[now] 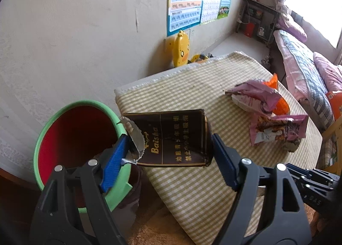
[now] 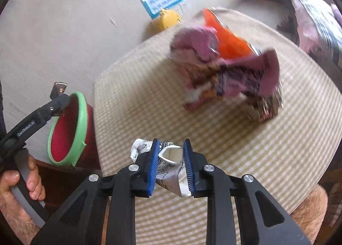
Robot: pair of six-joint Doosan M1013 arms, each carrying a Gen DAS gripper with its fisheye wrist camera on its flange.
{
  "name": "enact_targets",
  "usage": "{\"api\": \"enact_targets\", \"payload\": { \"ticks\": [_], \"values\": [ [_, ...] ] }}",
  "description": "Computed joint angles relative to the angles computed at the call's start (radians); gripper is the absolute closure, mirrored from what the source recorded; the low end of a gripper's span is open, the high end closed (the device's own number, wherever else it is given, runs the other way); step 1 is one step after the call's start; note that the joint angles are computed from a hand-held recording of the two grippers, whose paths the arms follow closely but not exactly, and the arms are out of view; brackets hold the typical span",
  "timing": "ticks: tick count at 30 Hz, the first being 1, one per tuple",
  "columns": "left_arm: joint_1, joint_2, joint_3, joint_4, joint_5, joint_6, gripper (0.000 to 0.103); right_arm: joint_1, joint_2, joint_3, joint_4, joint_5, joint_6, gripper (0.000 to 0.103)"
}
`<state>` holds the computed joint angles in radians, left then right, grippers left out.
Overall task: Collect trash
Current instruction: 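Carry the brown box and silver wrapper over the red bin with both grippers, then open both grippers to drop the box and silver wrapper into the bin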
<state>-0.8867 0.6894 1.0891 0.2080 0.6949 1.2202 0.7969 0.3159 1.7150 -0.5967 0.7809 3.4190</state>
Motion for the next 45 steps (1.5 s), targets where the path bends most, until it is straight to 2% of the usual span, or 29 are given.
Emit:
{"api": "enact_targets", "payload": {
  "ticks": [9, 16, 25, 35, 45],
  "values": [
    [0.021, -0.018, 0.026, 0.108, -0.018, -0.102, 0.028, -0.022, 0.009, -0.056, -0.029, -0.005, -0.064, 0.082],
    [0.049, -0.027, 0.051, 0.167, -0.008, -0.182, 0.028, -0.044, 0.058, -0.142, -0.006, -0.031, -0.188, 0.082],
    [0.092, -0.034, 0.081, 0.178, 0.016, -0.248, 0.028, -0.07, 0.141, -0.268, 0.073, -0.082, -0.371, 0.081],
    [0.131, -0.034, 0.106, 0.161, 0.05, -0.288, 0.028, -0.084, 0.228, -0.405, 0.175, -0.092, -0.553, 0.081],
    [0.146, -0.041, 0.129, 0.185, 0.063, -0.331, 0.028, -0.092, 0.295, -0.508, 0.261, -0.08, -0.701, 0.081]
  ]
}}
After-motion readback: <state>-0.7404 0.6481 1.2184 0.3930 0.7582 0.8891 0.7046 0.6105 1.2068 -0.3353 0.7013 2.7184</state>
